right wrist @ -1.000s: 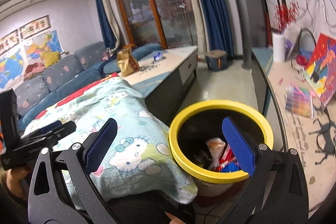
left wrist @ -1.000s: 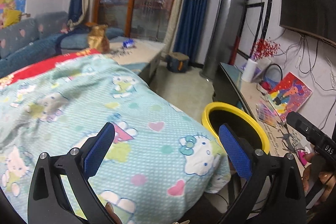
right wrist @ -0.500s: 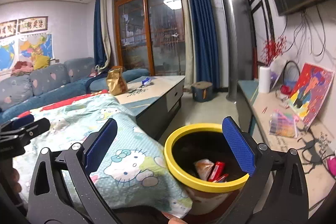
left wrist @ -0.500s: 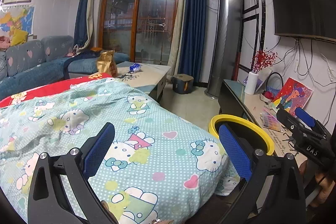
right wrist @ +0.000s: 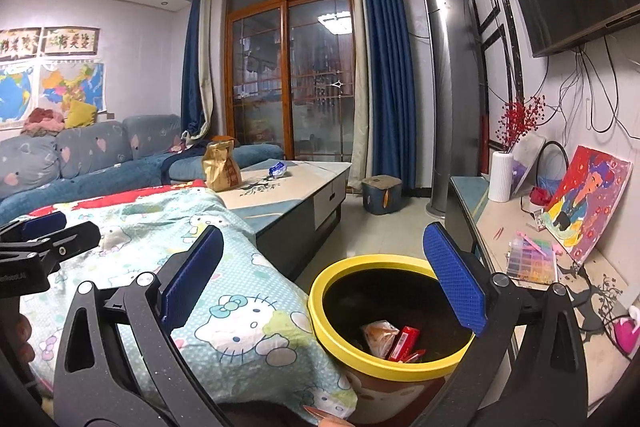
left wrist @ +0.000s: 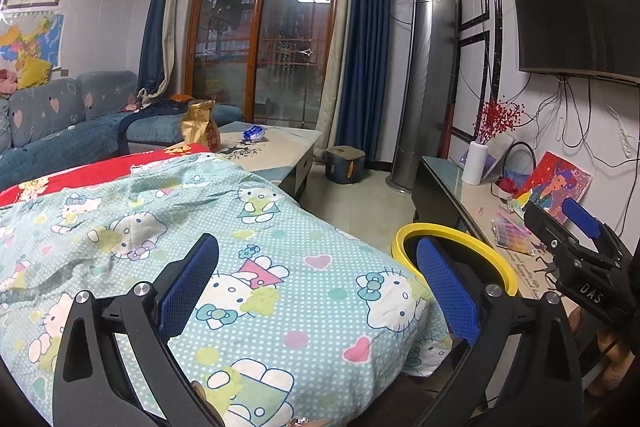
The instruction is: Collect trash
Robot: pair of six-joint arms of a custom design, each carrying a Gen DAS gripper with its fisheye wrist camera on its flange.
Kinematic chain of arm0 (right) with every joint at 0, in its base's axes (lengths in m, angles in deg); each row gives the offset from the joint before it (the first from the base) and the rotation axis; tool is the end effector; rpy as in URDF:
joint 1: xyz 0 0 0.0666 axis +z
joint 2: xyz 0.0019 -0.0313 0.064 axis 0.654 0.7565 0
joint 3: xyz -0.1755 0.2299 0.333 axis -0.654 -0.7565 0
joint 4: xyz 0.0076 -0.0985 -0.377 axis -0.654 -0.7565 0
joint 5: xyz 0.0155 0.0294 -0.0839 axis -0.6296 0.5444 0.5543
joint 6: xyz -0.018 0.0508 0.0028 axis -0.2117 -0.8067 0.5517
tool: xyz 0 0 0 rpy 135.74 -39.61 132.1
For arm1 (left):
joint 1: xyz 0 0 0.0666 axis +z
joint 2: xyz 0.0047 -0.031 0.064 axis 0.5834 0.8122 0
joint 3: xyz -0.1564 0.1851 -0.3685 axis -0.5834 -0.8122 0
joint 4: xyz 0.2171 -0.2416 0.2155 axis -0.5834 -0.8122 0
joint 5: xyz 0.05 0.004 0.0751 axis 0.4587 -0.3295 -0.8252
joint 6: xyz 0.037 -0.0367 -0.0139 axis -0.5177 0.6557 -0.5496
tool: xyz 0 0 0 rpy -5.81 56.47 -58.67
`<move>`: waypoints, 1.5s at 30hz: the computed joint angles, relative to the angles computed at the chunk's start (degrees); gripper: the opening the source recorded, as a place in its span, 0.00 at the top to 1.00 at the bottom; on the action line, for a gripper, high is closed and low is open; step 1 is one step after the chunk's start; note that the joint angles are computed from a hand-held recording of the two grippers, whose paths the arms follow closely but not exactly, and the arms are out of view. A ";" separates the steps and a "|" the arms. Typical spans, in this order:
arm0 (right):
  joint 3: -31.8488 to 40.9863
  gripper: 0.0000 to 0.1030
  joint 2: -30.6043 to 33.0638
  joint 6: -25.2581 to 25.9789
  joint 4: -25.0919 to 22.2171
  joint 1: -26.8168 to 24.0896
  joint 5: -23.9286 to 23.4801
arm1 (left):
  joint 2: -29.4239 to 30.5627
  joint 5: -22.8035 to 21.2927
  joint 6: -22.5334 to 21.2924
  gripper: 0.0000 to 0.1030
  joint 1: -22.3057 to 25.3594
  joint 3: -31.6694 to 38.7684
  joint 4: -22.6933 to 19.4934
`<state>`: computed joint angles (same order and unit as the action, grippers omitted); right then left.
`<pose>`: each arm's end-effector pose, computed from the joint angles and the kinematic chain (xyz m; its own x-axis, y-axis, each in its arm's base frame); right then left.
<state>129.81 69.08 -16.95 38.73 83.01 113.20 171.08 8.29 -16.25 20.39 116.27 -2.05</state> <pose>0.5232 0.4297 0.3540 -0.1371 0.1208 -0.9832 0.4231 0.9046 0.0522 0.6280 -0.1859 0.3549 -0.3336 0.1492 -0.9308 0.5948 0.7993 -0.0851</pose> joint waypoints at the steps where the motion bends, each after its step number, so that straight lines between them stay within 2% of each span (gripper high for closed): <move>1: 0.01 0.10 -0.02 -0.11 -0.10 0.00 0.03 | 0.00 0.00 -0.08 0.06 0.00 -0.02 0.10; 13: -0.40 0.10 -0.21 -1.55 -1.25 -0.21 -0.43 | 0.06 0.06 -0.07 0.06 -0.07 0.15 -0.24; 45: -1.61 0.10 -0.68 -2.28 -0.84 -0.15 0.08 | -0.05 -0.13 -0.04 0.06 -0.14 0.02 -0.30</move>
